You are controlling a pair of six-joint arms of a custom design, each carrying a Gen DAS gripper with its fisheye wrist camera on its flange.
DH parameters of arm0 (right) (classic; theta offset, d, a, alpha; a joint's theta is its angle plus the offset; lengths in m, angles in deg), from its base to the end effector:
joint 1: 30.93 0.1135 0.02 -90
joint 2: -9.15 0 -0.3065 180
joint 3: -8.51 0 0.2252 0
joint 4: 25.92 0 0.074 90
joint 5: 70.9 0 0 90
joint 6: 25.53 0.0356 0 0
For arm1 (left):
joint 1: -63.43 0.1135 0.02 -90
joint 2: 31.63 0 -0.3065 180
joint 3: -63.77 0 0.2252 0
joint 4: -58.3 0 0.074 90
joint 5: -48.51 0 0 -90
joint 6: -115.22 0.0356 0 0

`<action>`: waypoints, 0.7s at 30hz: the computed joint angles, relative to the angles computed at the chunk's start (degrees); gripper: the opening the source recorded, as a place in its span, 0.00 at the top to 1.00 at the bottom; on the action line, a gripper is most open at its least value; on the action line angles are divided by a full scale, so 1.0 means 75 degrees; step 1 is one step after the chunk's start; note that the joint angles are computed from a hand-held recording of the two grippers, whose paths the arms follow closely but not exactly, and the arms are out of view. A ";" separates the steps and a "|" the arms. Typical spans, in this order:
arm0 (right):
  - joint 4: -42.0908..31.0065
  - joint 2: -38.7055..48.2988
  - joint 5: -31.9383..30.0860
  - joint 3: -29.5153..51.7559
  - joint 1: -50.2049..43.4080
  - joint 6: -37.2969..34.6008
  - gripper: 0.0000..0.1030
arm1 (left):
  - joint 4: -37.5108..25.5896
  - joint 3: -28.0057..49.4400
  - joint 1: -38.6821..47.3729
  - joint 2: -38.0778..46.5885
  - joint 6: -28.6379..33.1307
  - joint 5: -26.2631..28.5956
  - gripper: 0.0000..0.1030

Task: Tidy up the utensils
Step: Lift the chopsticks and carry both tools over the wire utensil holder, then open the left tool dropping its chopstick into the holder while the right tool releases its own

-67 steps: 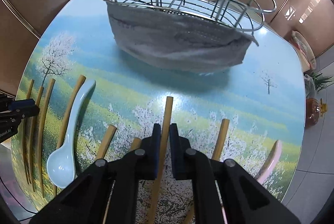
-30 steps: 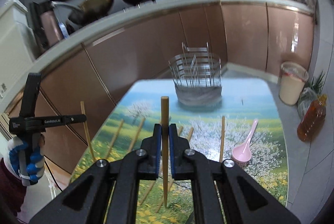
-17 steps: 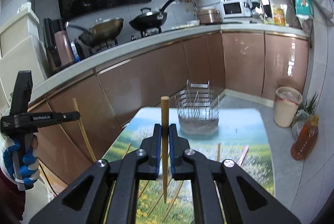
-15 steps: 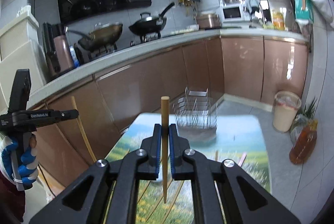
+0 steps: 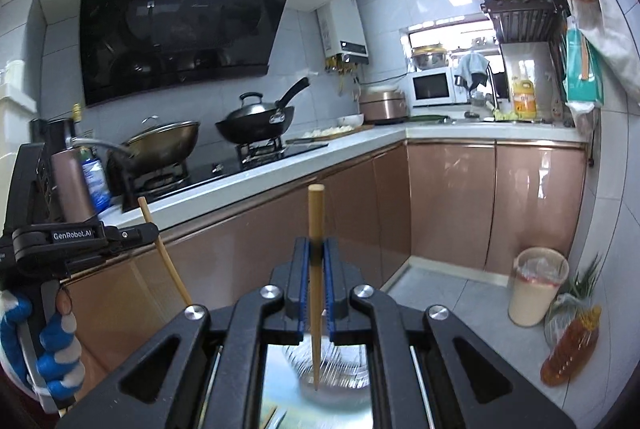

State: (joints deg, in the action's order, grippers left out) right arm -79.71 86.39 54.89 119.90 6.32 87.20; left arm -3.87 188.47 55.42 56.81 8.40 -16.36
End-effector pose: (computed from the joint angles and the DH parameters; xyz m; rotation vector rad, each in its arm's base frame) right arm 0.2001 0.1260 0.5043 0.1792 1.8402 0.1310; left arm 0.2839 -0.0552 0.5067 0.1265 2.0467 -0.7154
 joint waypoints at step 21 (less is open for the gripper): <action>0.4027 0.0932 -0.2283 -0.4280 -0.2367 0.0425 0.94 | 0.3267 -0.2617 -0.1269 0.1763 -0.0052 -0.2199 0.94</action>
